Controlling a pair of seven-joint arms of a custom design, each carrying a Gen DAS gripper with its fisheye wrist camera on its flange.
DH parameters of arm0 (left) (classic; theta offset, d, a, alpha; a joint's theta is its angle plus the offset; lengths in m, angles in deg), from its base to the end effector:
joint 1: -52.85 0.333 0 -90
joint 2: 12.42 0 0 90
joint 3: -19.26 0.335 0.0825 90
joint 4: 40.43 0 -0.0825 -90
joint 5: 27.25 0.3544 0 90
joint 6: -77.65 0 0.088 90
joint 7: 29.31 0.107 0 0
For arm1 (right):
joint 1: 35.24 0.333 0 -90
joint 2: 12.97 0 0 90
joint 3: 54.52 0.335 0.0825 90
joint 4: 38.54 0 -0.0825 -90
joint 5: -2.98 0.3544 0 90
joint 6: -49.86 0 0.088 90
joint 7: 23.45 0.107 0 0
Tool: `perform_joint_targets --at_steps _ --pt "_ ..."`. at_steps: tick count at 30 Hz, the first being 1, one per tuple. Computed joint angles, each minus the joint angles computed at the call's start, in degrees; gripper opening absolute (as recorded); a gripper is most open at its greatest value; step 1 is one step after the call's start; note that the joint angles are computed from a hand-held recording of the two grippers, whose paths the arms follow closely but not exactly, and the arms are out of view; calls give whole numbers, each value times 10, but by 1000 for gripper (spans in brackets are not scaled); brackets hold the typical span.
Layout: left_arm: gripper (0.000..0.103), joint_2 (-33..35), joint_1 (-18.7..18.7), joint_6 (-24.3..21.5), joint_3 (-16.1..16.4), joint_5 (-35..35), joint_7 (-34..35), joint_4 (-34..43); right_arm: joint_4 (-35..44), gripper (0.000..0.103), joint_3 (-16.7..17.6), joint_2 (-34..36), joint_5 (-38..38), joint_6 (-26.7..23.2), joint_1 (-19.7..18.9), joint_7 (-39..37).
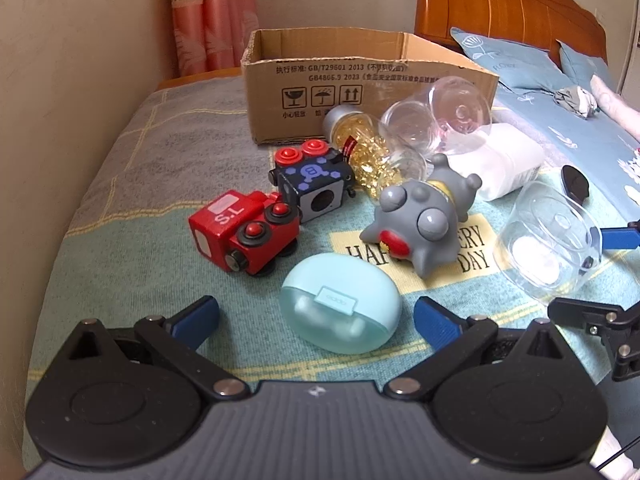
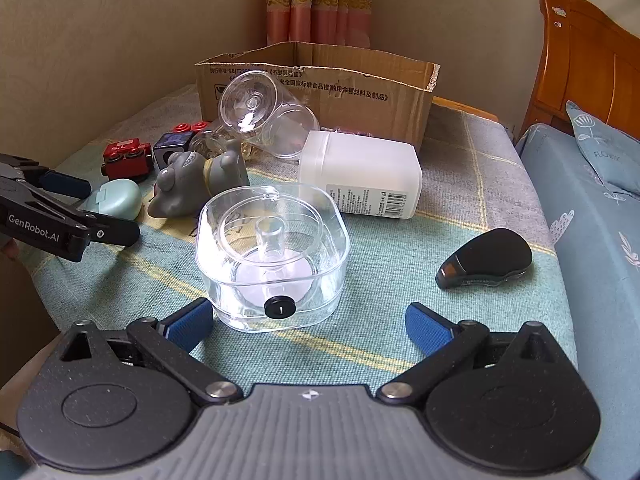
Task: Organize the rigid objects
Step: 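Grasp the light-blue oval case with the left tool while the right tool grasps the clear container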
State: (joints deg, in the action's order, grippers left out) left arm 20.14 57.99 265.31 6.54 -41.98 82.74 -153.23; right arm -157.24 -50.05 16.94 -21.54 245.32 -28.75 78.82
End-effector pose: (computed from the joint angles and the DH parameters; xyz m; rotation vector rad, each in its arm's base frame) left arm 0.6529 -0.0412 0.3089 -1.6494 1.9539 -0.7716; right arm 0.6043 0.1593 0.3110 -2.0213 1.3236 -0.5994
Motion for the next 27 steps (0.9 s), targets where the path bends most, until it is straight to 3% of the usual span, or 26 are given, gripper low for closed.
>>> perform_joint_targets --at_steps 5,8,11,14,18,23,27 --pt "103 9 21 7 -24 15 16 5 -6 103 -6 3 -1 21 2 -4" --pt "102 13 65 -12 -72 37 44 9 -6 103 -1 4 -8 22 -4 -3" --pt "102 21 126 -40 -144 43 87 12 -3 103 10 6 -18 20 -17 -2" --pt "102 27 149 -48 -175 40 128 12 0 103 20 8 -28 16 -27 -1" --pt "100 28 148 -54 -173 16 149 18 6 103 39 8 -41 1 -45 0" --pt "95 25 170 -66 -195 -10 194 17 27 103 88 16 -57 -35 -84 -9" --pt "93 28 166 -69 -193 -31 215 24 52 103 131 32 -53 -67 -109 -40"
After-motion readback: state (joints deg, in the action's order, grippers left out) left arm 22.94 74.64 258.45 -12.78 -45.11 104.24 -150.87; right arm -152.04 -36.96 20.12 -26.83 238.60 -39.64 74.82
